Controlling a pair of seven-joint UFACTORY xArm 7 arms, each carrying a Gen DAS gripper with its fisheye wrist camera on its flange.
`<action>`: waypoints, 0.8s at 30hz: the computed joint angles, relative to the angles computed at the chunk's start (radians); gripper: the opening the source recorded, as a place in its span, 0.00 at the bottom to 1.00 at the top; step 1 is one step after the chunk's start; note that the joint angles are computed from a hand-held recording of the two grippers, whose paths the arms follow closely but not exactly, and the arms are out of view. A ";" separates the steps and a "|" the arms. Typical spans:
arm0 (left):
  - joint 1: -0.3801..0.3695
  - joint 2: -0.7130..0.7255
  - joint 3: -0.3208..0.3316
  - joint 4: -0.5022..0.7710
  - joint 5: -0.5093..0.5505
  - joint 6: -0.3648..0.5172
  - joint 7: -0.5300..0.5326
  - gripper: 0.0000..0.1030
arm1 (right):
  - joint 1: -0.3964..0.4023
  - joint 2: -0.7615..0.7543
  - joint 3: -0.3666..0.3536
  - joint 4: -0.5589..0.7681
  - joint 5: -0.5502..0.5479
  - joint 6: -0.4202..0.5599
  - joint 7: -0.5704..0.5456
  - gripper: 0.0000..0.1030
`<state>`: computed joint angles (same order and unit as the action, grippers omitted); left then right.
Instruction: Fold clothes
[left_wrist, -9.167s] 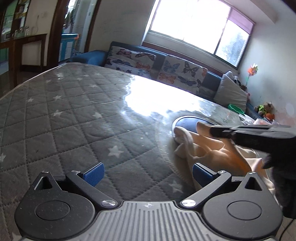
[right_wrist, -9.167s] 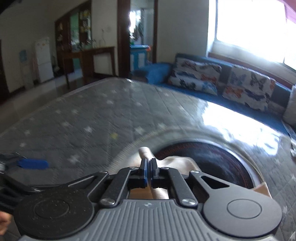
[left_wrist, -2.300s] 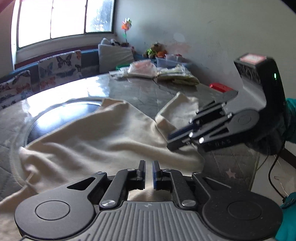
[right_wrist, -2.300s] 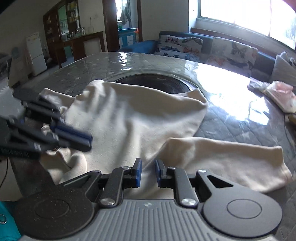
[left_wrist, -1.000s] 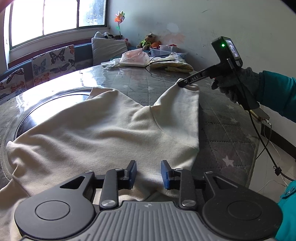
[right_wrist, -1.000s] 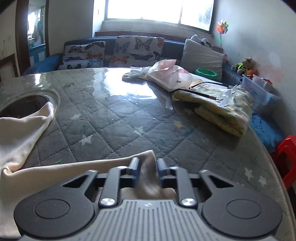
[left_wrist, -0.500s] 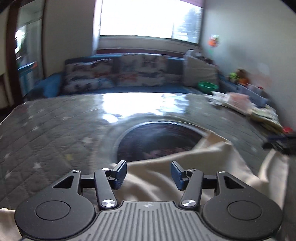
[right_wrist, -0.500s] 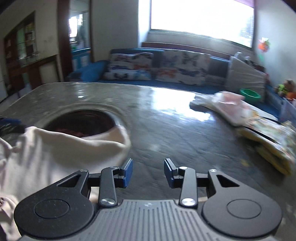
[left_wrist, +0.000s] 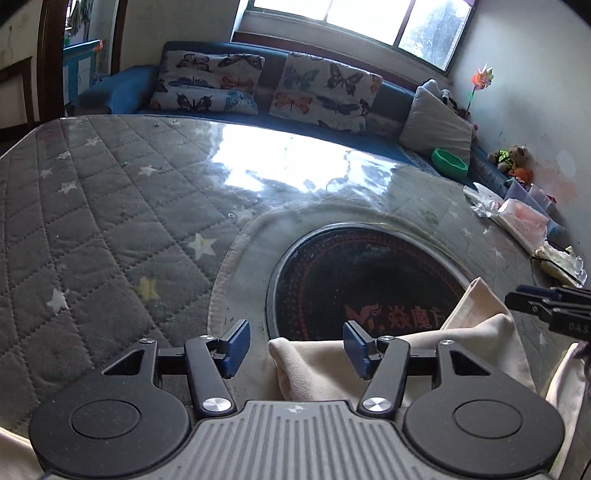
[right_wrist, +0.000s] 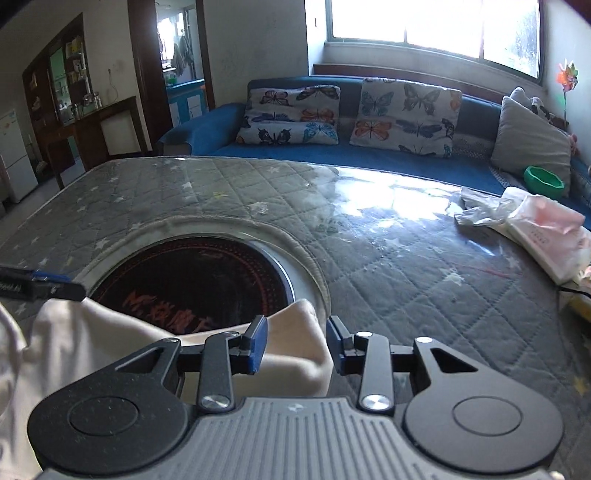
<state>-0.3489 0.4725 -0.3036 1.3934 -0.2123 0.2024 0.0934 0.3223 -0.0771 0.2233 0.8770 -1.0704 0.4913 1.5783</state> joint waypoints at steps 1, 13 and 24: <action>0.004 0.006 -0.005 0.005 -0.002 0.004 0.005 0.56 | -0.005 0.016 -0.005 0.009 -0.006 -0.011 0.004 0.34; 0.096 0.016 -0.128 -0.002 -0.091 -0.018 0.172 0.10 | 0.019 0.106 -0.062 0.056 0.016 -0.045 -0.039 0.14; 0.639 -0.032 -0.787 -0.216 -0.518 -0.107 0.826 0.09 | 0.007 -0.023 -0.022 -0.027 -0.077 -0.048 0.034 0.06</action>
